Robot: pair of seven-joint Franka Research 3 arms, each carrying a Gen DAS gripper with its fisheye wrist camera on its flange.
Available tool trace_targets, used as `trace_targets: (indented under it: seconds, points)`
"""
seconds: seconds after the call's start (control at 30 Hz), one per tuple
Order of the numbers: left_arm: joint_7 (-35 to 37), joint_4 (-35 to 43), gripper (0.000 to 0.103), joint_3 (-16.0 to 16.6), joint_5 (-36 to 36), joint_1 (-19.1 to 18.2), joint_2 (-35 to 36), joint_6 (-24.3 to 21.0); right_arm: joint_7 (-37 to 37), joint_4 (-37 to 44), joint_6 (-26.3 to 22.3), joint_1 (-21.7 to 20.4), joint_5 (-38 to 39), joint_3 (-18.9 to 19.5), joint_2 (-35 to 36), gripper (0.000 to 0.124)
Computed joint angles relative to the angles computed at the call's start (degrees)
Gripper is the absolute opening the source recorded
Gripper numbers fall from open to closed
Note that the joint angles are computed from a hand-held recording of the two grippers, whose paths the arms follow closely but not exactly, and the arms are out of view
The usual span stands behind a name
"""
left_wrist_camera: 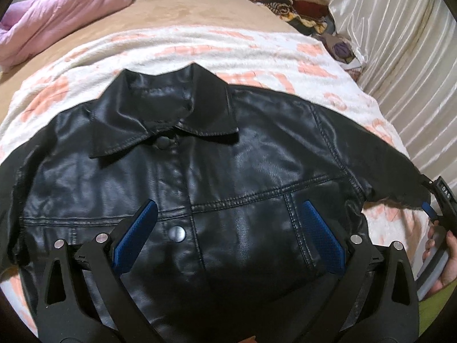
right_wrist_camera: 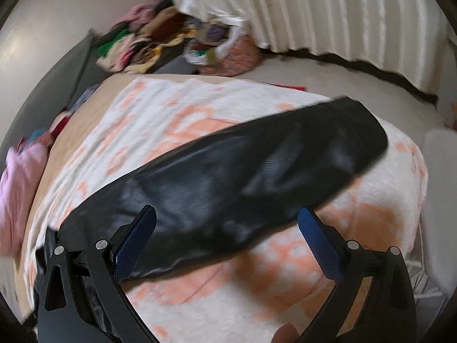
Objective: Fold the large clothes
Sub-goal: 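Grasp the jacket sleeve cuff with the right tool and lift it, then carry the sleeve with the right tool across the jacket body and lower it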
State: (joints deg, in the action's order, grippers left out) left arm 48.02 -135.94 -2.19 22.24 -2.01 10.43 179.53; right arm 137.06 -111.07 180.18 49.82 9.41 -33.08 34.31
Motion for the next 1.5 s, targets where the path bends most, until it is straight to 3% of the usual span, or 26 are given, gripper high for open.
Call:
trace_targets:
  seconds: [0.1,0.2,0.27,0.33,0.43,0.5,0.53,0.6,0.63,0.7,0.73,0.9,0.93,1.13,1.33,1.5]
  points:
    - [2.8,1.1,0.094,-2.9,-2.5,2.1,1.6,-0.6,1.9,0.0,-0.4,-1.8,1.9,0.5,0.9,0.099]
    - [4.2,1.6,0.094,-3.3,-3.3,2.1,2.5,-1.1,2.0,0.1,0.4,-7.0,3.6,5.0,0.8,0.099]
    - [5.3,1.6,0.094,-4.2,-4.3,2.7,2.7,-1.1,1.7,1.0,1.7,-12.4,5.6,9.9,1.4,0.099]
    - [6.6,1.6,0.094,-5.2,-5.7,3.6,2.9,-1.0,-0.7,1.6,5.4,-21.3,8.0,19.0,1.7,0.099]
    - [8.9,2.2,0.094,-7.4,-8.6,5.6,3.3,-1.6,-2.5,2.1,11.5,-28.6,10.4,26.4,2.8,0.099]
    - [9.3,2.5,0.094,-7.1,-9.6,5.5,3.2,-1.7,-1.4,2.3,16.2,-34.5,8.4,32.4,3.6,0.096]
    - [9.8,2.6,0.094,-7.3,-10.2,5.8,3.1,-1.7,-3.8,3.0,16.6,-35.8,10.4,34.2,3.9,0.091]
    - [11.0,2.6,0.094,-8.3,-11.9,7.0,2.6,-1.6,-6.0,4.0,17.1,-36.0,10.8,34.3,4.0,0.043]
    - [12.1,2.7,0.094,-9.4,-13.2,8.1,2.3,-1.7,-7.2,4.3,18.1,-37.6,10.2,36.0,4.1,0.029]
    - [14.0,2.2,0.094,-10.8,-15.5,9.6,1.4,-1.4,-8.3,4.0,22.0,-43.8,5.5,42.6,4.3,0.023]
    - [14.1,2.2,0.094,-10.3,-15.7,9.2,1.1,-1.4,-9.0,3.9,23.5,-45.1,4.1,44.1,4.0,0.019]
    - [18.3,0.8,0.094,-12.7,-21.5,12.1,-0.9,-1.3,-12.4,3.7,28.4,-47.1,-3.7,47.3,1.9,0.013]
    - [20.3,0.3,0.094,-14.3,-24.1,13.6,-1.5,-1.0,-12.8,3.9,28.6,-47.1,-5.0,47.6,1.5,0.013]
    - [29.6,-2.5,0.094,-16.8,-35.7,15.9,-5.7,0.4,-14.9,5.5,28.0,-46.5,-11.6,49.1,-0.7,0.012]
    - [42.0,-4.8,0.094,-16.0,-50.1,14.6,-10.2,0.4,-18.4,6.6,26.4,-44.3,-14.9,49.9,-2.3,0.01]
    - [54.6,-5.2,0.094,-11.3,-65.1,9.5,-12.7,-0.3,-19.9,7.0,25.0,-43.6,-17.8,52.3,-3.0,0.008]
